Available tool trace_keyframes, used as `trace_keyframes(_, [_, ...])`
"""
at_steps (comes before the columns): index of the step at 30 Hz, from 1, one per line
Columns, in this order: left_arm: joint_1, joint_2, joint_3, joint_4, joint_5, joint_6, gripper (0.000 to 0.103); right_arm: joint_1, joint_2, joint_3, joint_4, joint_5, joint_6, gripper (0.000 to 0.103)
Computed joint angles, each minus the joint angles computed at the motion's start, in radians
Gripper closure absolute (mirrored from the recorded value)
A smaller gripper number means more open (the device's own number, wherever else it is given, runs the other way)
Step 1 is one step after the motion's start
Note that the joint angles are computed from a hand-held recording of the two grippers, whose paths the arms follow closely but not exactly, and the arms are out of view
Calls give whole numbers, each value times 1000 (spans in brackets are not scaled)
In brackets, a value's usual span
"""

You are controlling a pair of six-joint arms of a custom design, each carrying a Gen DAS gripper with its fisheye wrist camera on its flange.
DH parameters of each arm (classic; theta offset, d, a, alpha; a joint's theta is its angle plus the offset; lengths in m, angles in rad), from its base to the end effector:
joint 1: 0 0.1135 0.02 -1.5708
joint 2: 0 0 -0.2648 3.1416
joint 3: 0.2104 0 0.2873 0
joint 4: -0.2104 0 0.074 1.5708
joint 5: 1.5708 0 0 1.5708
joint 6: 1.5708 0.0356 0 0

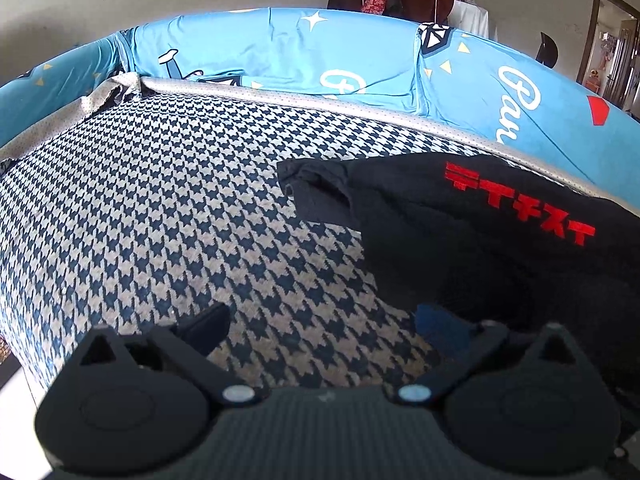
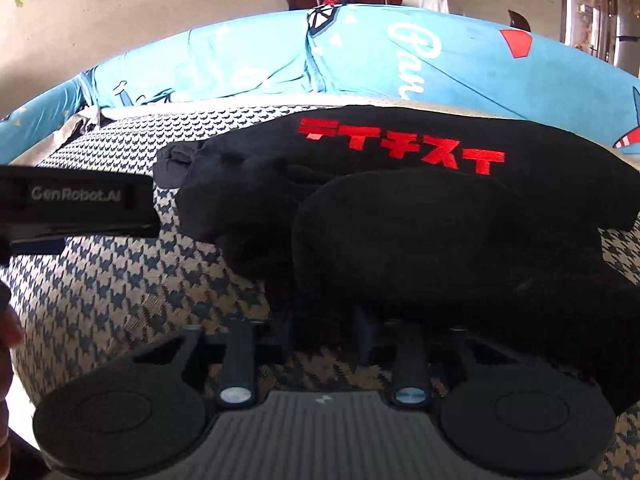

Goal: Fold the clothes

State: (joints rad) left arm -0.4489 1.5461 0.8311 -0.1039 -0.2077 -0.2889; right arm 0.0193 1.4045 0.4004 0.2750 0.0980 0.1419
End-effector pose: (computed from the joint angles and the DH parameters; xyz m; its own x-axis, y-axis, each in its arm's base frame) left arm 0.3089 -0.1406 0.1598 -0.7156 0.0353 -0.6976 0.0980 0.9939 -0.0502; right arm 0.2593 0.0015 0.0969 -0.6518 0.1282 -0.7475 0.1474 0.9882 0.0409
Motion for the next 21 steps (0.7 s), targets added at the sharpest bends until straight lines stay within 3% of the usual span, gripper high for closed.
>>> trace_keyframes(4, [4,-9,-3,1,11,-2,0,-46,-88,-23,-54,-89,1,89])
trace_keyframes(7, [4,-20,-9,5,11,1,0,-94,-250,-71,-108,-206,-25,89])
trace_keyframes(16, [-8,-55,-42,27,-41,0,0,-375,-721,-143,-423,-749,-152,95])
trace_keyframes(18, [-10,-57,-45,26,-60,0,0,-412,-757,-143,-490,-779,-181,95])
trace_keyframes(21, [-10,-64,-55,26,-70,-1,0,-413,-795,-149,-558,-710,-225,93])
